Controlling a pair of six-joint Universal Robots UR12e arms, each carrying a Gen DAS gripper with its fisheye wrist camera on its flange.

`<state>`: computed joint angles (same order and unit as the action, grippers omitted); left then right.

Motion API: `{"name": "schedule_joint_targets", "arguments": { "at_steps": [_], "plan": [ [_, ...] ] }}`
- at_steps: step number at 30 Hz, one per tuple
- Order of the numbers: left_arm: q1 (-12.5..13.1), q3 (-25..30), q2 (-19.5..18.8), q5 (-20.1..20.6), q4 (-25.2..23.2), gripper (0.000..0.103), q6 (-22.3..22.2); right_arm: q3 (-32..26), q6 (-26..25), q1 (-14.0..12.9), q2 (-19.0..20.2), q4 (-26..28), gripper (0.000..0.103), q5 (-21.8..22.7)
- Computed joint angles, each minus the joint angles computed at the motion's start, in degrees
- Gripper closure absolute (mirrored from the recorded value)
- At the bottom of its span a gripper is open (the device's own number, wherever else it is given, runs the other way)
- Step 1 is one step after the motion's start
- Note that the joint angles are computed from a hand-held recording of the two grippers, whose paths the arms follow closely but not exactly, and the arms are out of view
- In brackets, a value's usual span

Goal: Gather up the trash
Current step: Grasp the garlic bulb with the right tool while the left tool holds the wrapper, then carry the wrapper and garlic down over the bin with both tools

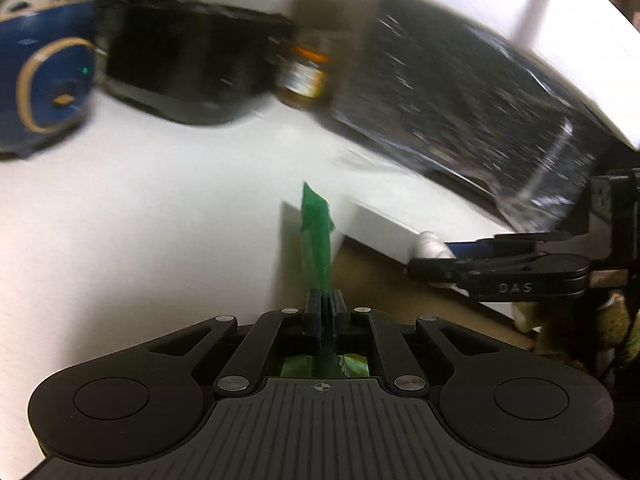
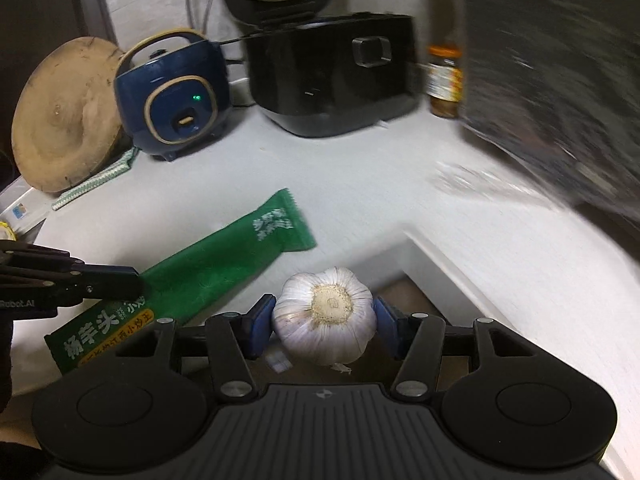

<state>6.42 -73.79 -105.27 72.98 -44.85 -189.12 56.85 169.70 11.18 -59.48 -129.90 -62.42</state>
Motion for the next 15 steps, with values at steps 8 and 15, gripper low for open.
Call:
{"name": "schedule_joint_targets", "arguments": {
  "at_steps": [8,15],
  "plan": [
    [-4.2,2.8,-1.94,-2.99,-12.21,0.095,-1.38,10.79,1.39,-4.67,-5.5,2.79,0.049,2.14],
    [-6.78,1.87,-5.34,0.18,-19.9,0.096,-6.15,16.88,-0.15,-6.96,-8.21,8.8,0.049,-0.2]
  ]
}}
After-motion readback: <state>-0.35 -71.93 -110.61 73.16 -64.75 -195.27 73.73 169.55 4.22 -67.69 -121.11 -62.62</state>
